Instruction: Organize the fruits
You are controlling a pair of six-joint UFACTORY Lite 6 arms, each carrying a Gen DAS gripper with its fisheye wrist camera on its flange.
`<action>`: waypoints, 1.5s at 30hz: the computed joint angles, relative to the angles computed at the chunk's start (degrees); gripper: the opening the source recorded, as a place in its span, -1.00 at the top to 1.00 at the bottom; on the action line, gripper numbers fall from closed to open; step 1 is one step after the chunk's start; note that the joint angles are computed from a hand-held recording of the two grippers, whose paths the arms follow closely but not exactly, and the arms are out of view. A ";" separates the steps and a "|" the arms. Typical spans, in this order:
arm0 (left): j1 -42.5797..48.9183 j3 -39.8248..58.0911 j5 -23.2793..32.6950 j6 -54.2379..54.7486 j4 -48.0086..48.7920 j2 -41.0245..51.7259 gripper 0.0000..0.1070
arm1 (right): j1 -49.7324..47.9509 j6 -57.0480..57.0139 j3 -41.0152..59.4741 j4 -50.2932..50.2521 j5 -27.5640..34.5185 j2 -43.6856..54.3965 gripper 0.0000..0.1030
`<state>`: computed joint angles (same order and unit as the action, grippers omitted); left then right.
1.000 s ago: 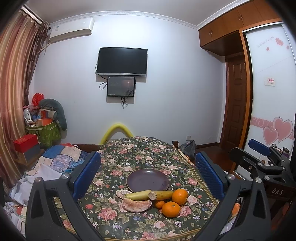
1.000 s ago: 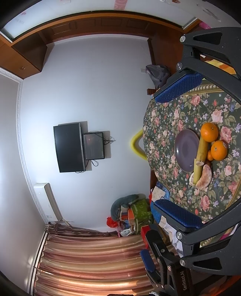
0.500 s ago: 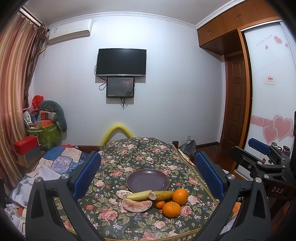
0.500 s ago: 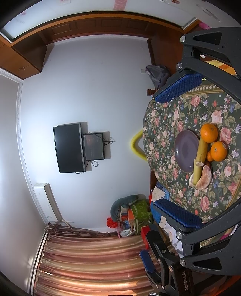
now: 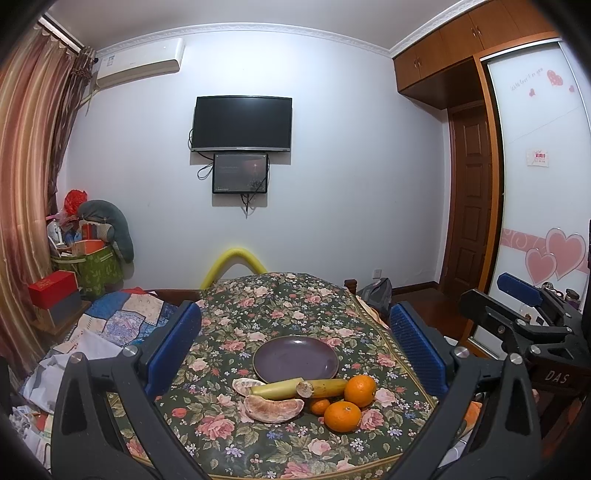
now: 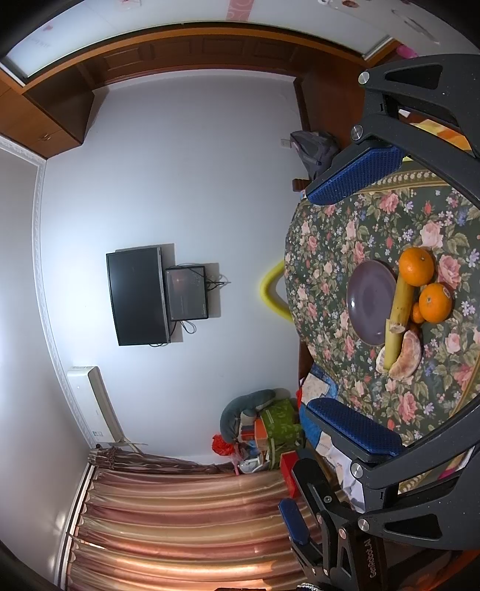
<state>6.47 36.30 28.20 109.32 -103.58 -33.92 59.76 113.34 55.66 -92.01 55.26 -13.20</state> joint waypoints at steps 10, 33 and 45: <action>-0.23 0.04 -0.15 0.25 -0.26 0.16 -0.93 | 0.01 0.05 -0.10 0.09 0.06 -0.06 -1.00; -1.47 3.54 -0.45 0.04 2.11 9.35 -0.93 | -5.78 -1.43 -0.19 4.58 -6.65 3.49 -1.00; -3.84 12.66 -6.36 0.67 3.39 31.34 -0.93 | -17.38 -4.12 -1.84 9.78 -20.90 12.50 -1.00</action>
